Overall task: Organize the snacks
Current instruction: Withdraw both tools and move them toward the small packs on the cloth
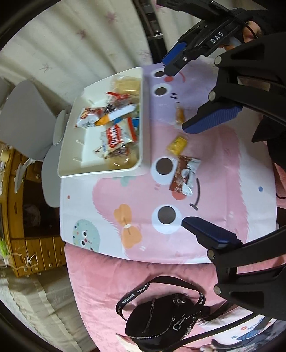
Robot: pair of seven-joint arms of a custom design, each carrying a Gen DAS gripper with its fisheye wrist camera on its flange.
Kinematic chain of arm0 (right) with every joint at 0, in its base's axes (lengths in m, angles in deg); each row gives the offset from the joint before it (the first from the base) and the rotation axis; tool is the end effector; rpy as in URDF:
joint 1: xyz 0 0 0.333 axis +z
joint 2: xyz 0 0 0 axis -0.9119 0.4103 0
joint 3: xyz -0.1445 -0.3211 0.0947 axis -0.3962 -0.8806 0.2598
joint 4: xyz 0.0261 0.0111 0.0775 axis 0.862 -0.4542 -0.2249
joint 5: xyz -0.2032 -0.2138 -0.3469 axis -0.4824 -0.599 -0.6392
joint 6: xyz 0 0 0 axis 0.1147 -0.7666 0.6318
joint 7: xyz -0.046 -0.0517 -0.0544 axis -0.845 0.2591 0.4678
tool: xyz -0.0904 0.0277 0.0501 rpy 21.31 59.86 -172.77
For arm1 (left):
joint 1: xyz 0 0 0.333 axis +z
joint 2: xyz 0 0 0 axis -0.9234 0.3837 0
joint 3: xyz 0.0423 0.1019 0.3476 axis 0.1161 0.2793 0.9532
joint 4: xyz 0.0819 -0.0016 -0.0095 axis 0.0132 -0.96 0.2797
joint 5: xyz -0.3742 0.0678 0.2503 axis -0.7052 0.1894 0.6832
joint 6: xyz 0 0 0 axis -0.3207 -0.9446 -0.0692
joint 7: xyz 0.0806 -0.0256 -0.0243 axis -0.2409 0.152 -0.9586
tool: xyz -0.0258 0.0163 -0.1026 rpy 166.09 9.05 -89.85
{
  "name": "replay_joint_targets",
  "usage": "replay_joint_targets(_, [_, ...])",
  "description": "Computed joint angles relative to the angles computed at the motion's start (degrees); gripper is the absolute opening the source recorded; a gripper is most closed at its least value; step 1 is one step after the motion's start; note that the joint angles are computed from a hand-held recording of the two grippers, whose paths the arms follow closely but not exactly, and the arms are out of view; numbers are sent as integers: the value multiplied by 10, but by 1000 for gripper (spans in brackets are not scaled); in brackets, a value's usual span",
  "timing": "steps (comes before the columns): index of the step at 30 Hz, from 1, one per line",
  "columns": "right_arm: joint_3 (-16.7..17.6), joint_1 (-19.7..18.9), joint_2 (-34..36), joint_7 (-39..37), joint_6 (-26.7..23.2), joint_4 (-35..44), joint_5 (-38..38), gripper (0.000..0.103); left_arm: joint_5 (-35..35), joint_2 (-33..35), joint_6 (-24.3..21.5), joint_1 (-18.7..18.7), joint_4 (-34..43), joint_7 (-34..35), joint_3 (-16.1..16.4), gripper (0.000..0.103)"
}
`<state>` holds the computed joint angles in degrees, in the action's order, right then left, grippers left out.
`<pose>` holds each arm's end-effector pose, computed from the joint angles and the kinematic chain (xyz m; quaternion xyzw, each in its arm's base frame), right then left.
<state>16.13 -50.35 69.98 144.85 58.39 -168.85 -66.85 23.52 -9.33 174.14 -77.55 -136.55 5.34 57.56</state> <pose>0.6065 0.1980 0.6184 -0.6294 0.7037 -0.1081 0.3113 0.6603 -0.2380 0.6656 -0.6677 0.7259 -0.1624 0.0291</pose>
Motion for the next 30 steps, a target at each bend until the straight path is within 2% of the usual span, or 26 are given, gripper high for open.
replay_joint_targets(3, [13,3,-3,48,-6,-6,-41,66,-13,-13,6,8,-26,39,1,80])
replay_joint_targets(9, [23,13,-12,116,-16,-26,-87,66,-36,-8,-19,19,-43,75,4,80])
replay_joint_targets(16, [28,21,-14,167,-44,-43,-131,66,-35,-5,-2,18,-70,99,3,81])
replay_joint_targets(19, [29,21,-17,181,-24,-60,-150,66,-37,-4,27,17,-87,121,1,81])
replay_joint_targets(24, [30,13,-19,225,11,-90,-209,66,-22,13,46,8,-86,150,-3,81])
replay_joint_targets(30, [30,-5,-17,289,72,-125,-288,66,-2,62,7,-10,-40,137,-4,81])
